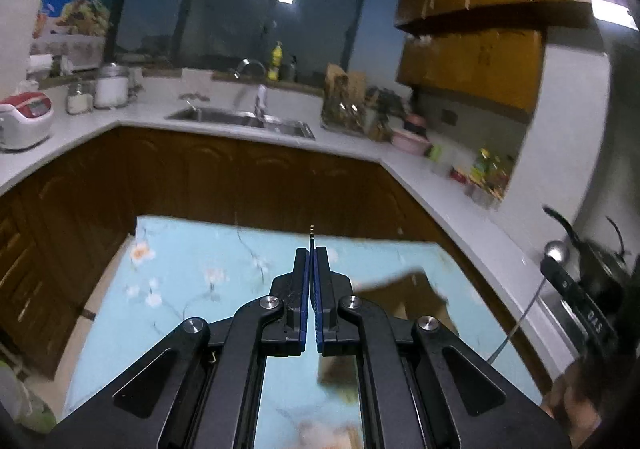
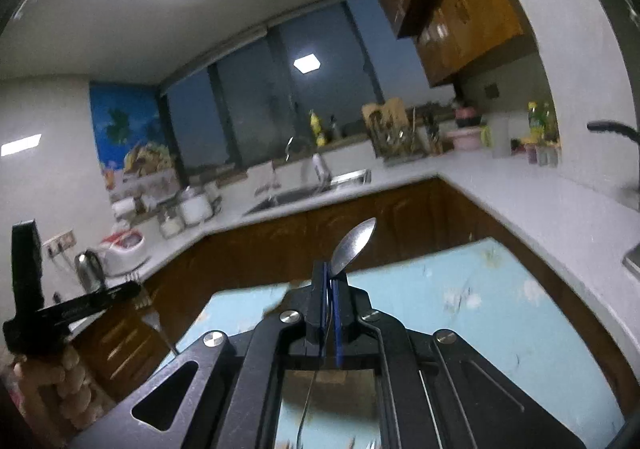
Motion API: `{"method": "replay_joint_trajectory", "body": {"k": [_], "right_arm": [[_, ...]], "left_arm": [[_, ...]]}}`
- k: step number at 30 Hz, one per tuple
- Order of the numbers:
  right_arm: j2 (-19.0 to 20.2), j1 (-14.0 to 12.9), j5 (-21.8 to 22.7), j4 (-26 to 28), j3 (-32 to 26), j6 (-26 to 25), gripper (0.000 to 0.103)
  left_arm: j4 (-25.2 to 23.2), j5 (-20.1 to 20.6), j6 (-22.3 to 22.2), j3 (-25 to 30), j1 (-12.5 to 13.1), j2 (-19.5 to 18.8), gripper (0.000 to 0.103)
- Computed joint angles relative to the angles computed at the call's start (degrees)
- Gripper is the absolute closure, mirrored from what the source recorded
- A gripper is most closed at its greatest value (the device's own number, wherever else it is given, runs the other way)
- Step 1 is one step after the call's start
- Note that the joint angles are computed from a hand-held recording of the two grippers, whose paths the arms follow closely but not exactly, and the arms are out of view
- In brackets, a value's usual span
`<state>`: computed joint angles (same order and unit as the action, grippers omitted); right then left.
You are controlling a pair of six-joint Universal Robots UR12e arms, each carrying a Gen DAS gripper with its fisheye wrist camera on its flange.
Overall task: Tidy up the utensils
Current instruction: 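Lift the fork with the left tool while the right tool lifts the spoon toward the holder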
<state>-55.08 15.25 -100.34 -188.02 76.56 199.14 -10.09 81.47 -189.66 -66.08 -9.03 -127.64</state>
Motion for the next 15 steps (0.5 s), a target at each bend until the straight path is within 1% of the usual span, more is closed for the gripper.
{"method": "replay_joint_trajectory", "body": {"k": [4, 7, 10, 13, 15], "right_arm": [[4.46, 0.81, -5.57, -2.87, -5.67, -4.54, 0.101], [7.22, 1.36, -8.57, -2.91, -8.76, -6.81, 0.101], [8.92, 1.65, -8.83, -1.18, -10.47, -7.73, 0.101], [9.35, 1.68, -8.08, 0.40, -10.31, -7.29, 0.101], [9.27, 1.53, -7.26, 1.11, -9.81, -6.68, 0.101]], "left_arm": [[1.53, 5.79, -0.98, 6.13, -1.20, -3.98, 0.102], [1.73, 9.29, -0.27, 9.71, -2.14, -6.67, 0.102], [0.21, 10.86, 1.34, 12.25, -3.01, -8.95, 0.102], [-1.41, 10.13, 2.20, 12.57, -3.38, -9.93, 0.102], [-1.64, 9.87, 2.46, 12.25, -3.53, -10.13, 0.102]]}}
